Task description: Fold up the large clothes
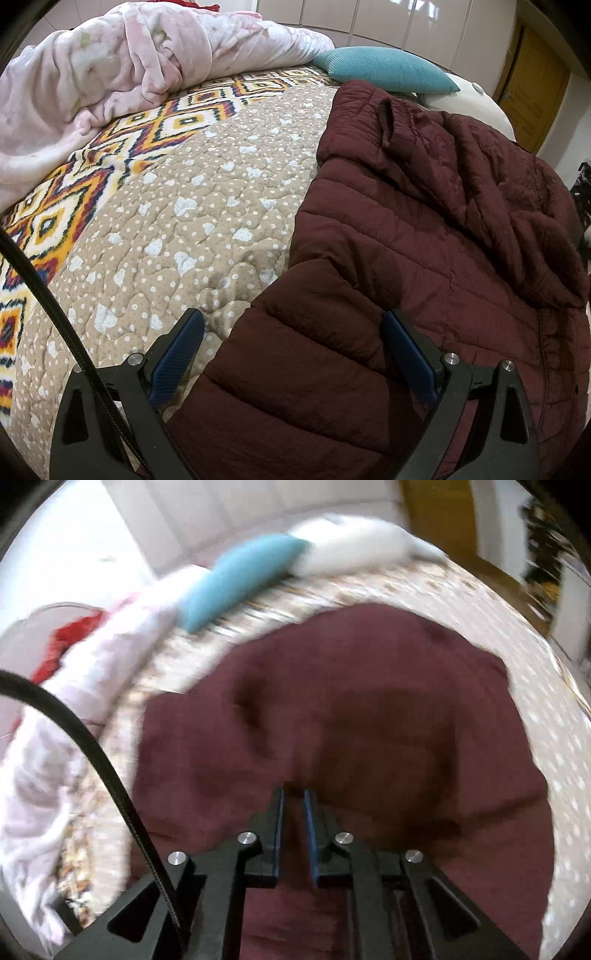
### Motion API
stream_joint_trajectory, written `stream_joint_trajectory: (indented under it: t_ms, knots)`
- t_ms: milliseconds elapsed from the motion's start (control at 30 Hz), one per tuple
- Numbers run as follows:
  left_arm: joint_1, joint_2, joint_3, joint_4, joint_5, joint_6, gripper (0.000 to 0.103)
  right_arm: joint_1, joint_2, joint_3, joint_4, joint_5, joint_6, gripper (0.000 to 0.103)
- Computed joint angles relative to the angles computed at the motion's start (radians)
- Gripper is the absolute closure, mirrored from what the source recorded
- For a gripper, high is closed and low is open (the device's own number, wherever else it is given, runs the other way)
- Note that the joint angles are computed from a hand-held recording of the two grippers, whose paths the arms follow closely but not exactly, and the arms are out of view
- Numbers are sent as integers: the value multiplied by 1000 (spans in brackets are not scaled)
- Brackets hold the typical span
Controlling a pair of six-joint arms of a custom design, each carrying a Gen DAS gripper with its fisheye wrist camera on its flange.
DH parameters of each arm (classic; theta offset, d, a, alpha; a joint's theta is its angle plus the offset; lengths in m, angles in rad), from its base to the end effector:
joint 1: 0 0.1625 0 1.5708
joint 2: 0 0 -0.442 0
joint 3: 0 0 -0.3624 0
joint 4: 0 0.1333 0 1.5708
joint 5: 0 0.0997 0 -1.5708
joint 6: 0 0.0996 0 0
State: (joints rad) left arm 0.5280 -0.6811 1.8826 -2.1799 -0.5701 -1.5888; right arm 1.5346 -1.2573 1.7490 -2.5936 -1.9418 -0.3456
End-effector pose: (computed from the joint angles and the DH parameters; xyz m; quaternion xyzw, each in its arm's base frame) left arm -0.3457 -0.4530 0.0026 -0.0914 0.8459 -0.3794 0.3636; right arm 0.0758 -0.5919 0.3823 0.0983 -0.9445 0.2195 0.2237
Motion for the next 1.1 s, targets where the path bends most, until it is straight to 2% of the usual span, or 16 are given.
stream_joint_trajectory:
  t_ms: [100,200,267,367,467,567,700,800,900,933,1033,1100]
  knots:
    - [0,1,-2,1,0,0,6,-56,30,-7,32,-38,89,91]
    - [0,1,-2,3,0,-1,6,-60,42,-5,6,-43,95,92]
    - [1,1,-2,3,0,-1,6,-25,32,20,-43,-84,56,90]
    - [1,1,-2,2,0,0,6,19,-26,106,-180,-65,-32,90]
    - [1,1,-2,1,0,1,6,29,-79,164,-194,-6,-42,88]
    - [1,0,-2,1,0,2,6,8,-93,190,-155,23,-53,87]
    - [2,1,-3,3,0,2,6,-10,-14,188,-160,-32,-32,87]
    - [2,2,-5,6,0,1,5,-7,19,180,-192,-77,-69,87]
    - [0,3,-7,13,-4,0,5,31,28,174,-187,-163,-147,87]
    - [0,3,-6,12,-5,2,5,37,12,179,-183,-167,-152,87]
    - [0,4,-11,25,-8,0,5,26,-97,216,-182,-103,-164,73]
    - [-1,4,-11,25,-9,-2,5,25,-162,240,-179,-104,-184,67]
